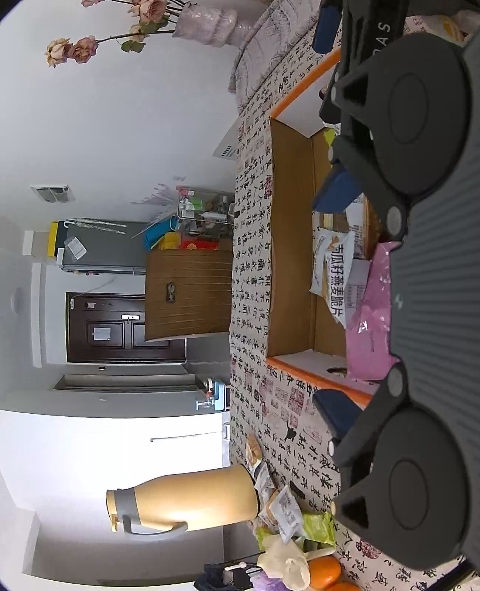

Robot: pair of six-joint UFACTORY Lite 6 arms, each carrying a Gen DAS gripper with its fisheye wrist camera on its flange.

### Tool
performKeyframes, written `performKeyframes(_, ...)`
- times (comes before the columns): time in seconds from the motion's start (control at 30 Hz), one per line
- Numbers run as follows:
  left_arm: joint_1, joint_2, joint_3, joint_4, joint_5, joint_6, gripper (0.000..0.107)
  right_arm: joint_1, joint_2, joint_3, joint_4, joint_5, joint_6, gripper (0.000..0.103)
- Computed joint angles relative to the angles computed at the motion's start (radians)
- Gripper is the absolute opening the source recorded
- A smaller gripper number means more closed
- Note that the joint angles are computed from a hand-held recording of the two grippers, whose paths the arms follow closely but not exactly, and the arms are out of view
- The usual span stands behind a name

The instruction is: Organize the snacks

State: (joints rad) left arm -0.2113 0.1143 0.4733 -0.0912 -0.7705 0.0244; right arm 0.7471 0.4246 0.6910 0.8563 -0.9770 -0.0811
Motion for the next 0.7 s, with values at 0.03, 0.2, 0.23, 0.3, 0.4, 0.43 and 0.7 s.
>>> performKeyframes(0.03,0.003,0.000,0.002,0.005,0.002,-0.001,0.103,-0.003,-0.002,0.000,0.004,0.003,-0.003,0.103)
performKeyframes(0.2,0.001,-0.056,-0.013,0.008,0.044,-0.002,0.103,0.014,-0.057,-0.025,0.043,-0.003,-0.041,0.103)
performKeyframes(0.23,0.002,-0.072,-0.018,0.011,0.056,-0.001,0.103,0.018,-0.072,-0.032,0.053,-0.003,-0.051,0.103)
performKeyframes(0.3,0.005,-0.121,-0.047,0.020,0.072,-0.003,0.103,0.041,-0.111,-0.055,0.090,-0.006,-0.076,0.103)
performKeyframes(0.4,0.009,-0.206,-0.109,0.028,0.081,0.002,0.103,0.088,-0.165,-0.094,0.149,-0.014,-0.105,0.103)
performKeyframes(0.43,0.011,-0.235,-0.131,0.034,0.089,-0.003,0.103,0.107,-0.180,-0.107,0.169,-0.017,-0.112,0.103)
performKeyframes(0.7,0.085,-0.517,-0.308,0.148,0.213,-0.080,0.103,0.307,-0.281,-0.202,0.367,-0.060,-0.160,0.103)
